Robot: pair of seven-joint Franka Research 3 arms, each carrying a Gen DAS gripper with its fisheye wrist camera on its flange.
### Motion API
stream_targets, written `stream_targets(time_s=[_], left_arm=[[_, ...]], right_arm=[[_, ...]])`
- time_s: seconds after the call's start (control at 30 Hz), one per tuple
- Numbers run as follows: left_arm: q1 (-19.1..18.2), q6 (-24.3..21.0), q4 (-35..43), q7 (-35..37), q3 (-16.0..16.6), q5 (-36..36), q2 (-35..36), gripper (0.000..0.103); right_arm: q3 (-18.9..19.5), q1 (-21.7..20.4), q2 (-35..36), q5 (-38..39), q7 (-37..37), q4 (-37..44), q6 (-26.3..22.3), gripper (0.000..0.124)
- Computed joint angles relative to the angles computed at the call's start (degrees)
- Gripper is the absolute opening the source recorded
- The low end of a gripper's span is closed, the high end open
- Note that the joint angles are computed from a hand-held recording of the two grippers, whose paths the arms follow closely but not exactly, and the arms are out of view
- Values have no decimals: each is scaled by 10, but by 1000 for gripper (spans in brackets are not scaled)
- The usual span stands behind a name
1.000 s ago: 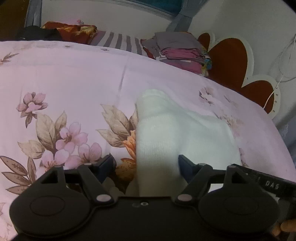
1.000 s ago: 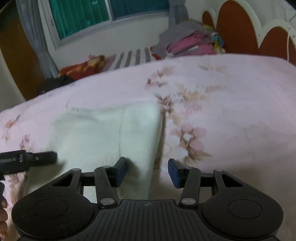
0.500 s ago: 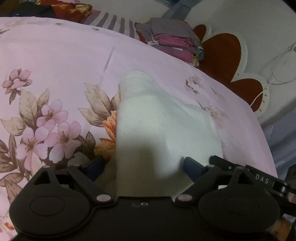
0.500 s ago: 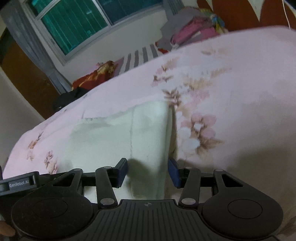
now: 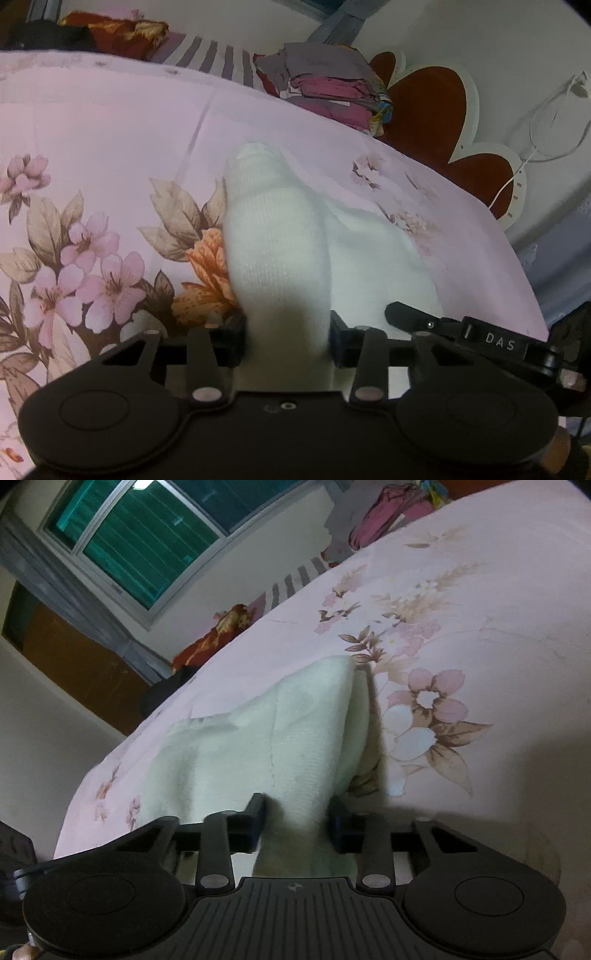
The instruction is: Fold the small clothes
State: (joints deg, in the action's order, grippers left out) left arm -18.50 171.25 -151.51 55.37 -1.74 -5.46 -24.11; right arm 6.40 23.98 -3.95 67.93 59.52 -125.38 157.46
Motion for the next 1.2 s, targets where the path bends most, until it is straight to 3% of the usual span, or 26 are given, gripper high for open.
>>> stream_targets(time_s=[0.13, 0.33, 0.6, 0.73, 0.83, 0.97, 1.03, 1.1, 1.2], left_arm=[[14, -25, 3, -7, -12, 15, -23, 38], [63, -84, -17, -52, -52, 67, -110, 38], [87, -194, -64, -32, -14, 107, -269, 37], [107, -242, -95, 24, 36, 112, -352, 37], [130, -267, -112, 96, 94, 109, -399, 37], [167, -294, -119, 219, 193, 103, -433, 37], [189, -304, -116, 269, 229, 104, -436, 37], [209, -314, -111, 314, 262, 102, -434, 37], [233, -317, -96, 366, 305, 93, -404, 37]], right_arm=[[3, 7, -16, -7, 6, -4, 12, 30], [0, 23, -42, 25, -15, 2, -11, 30], [31, 70, -39, 51, 1, 36, 2, 30], [59, 103, -16, 27, 42, 65, 39, 30], [84, 132, 21, -12, 92, 101, 80, 30], [110, 176, 88, -149, 245, 148, 157, 30], [98, 212, 126, -265, 373, 173, 188, 30], [55, 266, 166, -380, 491, 207, 195, 30], [7, 324, 229, -474, 596, 276, 190, 30]])
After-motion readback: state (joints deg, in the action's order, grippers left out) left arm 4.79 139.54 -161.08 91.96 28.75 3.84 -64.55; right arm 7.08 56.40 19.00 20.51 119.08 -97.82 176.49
